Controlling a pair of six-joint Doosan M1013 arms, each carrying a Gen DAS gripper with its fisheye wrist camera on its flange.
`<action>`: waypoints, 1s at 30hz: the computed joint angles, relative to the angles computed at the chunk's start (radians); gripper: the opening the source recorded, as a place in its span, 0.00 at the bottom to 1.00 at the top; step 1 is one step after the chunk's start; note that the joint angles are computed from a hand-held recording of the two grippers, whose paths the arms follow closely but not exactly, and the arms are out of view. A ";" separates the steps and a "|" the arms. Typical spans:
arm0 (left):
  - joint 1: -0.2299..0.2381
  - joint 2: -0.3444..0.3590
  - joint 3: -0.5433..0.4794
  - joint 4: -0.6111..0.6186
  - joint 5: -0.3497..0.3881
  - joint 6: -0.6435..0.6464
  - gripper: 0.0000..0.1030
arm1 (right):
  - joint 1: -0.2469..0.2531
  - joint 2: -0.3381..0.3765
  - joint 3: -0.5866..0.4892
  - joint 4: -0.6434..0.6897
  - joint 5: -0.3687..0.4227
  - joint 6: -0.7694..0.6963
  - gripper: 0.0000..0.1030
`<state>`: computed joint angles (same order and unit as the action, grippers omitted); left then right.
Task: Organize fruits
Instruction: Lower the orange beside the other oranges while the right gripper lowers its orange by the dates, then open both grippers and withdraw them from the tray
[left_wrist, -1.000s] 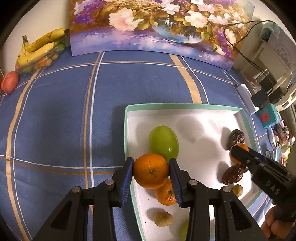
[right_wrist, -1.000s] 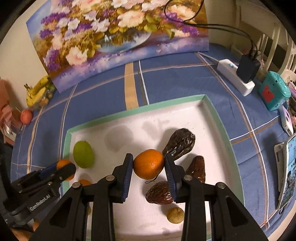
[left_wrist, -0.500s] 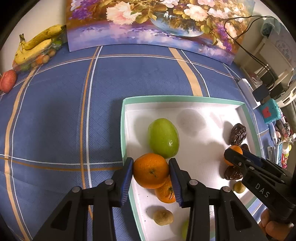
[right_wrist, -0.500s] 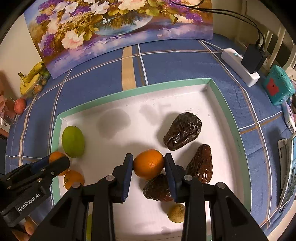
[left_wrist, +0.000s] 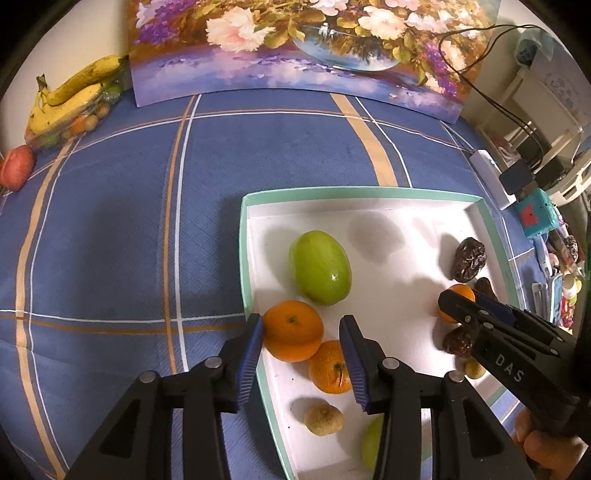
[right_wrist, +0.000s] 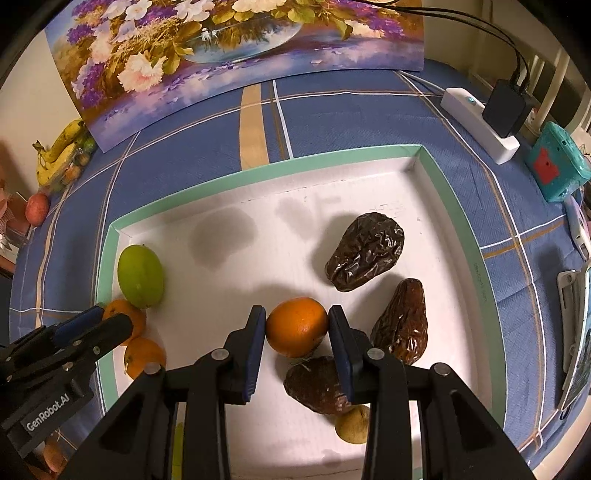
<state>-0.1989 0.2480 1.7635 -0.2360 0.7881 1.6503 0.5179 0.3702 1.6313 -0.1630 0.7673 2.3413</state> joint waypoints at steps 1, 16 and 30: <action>0.001 -0.003 0.000 0.002 0.001 -0.002 0.47 | 0.000 -0.001 0.001 -0.002 -0.001 0.003 0.35; 0.048 -0.046 0.024 0.016 -0.012 -0.080 0.73 | 0.009 -0.012 0.010 -0.037 -0.004 0.030 0.36; 0.081 -0.093 0.107 0.186 -0.082 -0.283 1.00 | 0.065 -0.036 0.032 -0.114 -0.020 0.066 0.81</action>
<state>-0.1179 0.1546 1.8700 -0.0500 0.7065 1.3669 0.5826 0.3343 1.6635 -0.2769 0.7474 2.4074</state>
